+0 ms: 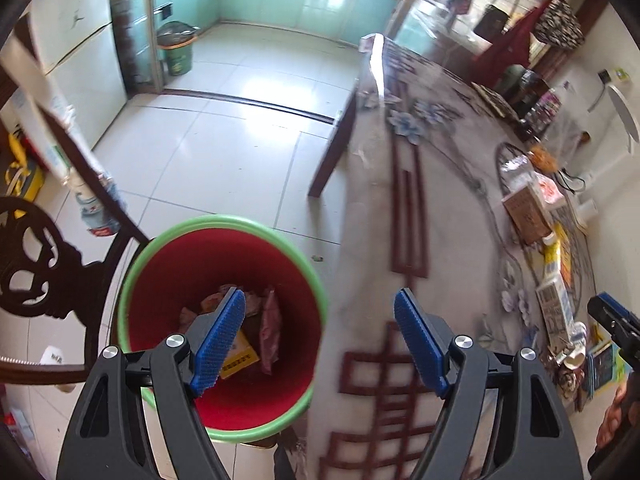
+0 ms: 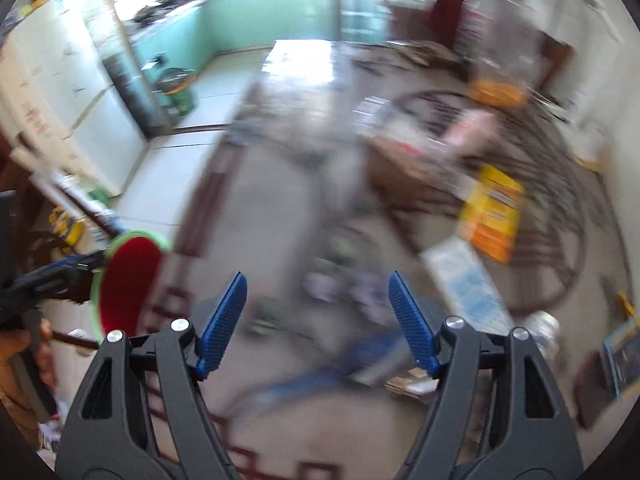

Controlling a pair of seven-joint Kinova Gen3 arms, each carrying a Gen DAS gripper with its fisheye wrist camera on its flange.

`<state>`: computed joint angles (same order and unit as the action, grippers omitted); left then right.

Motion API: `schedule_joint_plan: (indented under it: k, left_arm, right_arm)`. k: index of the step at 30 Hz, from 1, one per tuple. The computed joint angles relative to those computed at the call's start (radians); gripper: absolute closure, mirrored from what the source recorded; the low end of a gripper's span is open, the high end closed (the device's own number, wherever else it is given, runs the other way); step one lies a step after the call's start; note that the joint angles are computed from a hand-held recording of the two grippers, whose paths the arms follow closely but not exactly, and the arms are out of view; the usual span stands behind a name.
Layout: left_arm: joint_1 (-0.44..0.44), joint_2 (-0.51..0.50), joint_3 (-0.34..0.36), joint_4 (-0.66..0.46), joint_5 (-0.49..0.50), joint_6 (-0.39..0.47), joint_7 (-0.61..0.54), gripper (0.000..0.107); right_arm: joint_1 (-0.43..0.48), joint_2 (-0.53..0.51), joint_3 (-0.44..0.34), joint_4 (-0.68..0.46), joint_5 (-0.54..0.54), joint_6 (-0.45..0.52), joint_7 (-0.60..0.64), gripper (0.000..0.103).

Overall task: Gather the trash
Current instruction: 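Move both tools back over the trash on the table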

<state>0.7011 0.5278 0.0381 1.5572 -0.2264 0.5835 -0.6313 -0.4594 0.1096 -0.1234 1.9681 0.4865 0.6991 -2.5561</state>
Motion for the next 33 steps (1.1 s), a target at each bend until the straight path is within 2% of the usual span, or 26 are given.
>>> schedule_joint_plan:
  k: [2,5,7,10,14,20,29,31,33]
  left_arm:
    - [0.001,0.013,0.012,-0.022,-0.001,0.001,-0.017,0.034]
    - [-0.009,0.045,0.045,-0.076,0.019,0.023,-0.073,0.034]
    - [-0.007,0.064,0.055,-0.111,0.033,0.035,-0.104,0.034]
    - [0.015,0.093,0.057,-0.17,0.043,0.056,-0.133,0.034]
    - [0.059,0.121,0.048,-0.239,0.049,0.083,-0.144,0.034]
    - [0.161,0.148,-0.002,-0.324,0.005,0.136,-0.066,0.034]
    - [0.288,0.298,0.008,-0.606,-0.03,0.295,-0.016,0.034]
    - [0.311,0.338,0.013,-0.682,-0.028,0.333,-0.033,0.034]
    - [0.333,0.388,0.022,-0.775,-0.03,0.37,-0.071,0.034]
  right_arm:
    - [0.007,-0.057,0.032,0.063,0.026,0.078,-0.072,0.032]
    - [0.074,-0.112,0.022,0.14,0.027,0.16,-0.14,0.031]
    - [0.116,-0.143,0.02,0.183,0.006,0.183,-0.156,0.03]
    - [0.177,-0.19,0.025,0.249,-0.047,0.155,-0.146,0.022]
    - [0.263,-0.184,0.033,0.303,-0.132,0.089,-0.044,0.022]
    - [0.524,-0.083,-0.115,0.294,-0.191,0.043,0.191,0.022]
    - [0.939,0.003,-0.344,0.233,-0.218,-0.073,0.557,0.04]
    - [0.97,0.015,-0.341,0.215,-0.236,-0.097,0.639,0.041]
    - [0.95,0.03,-0.284,0.192,-0.26,-0.125,0.716,0.041]
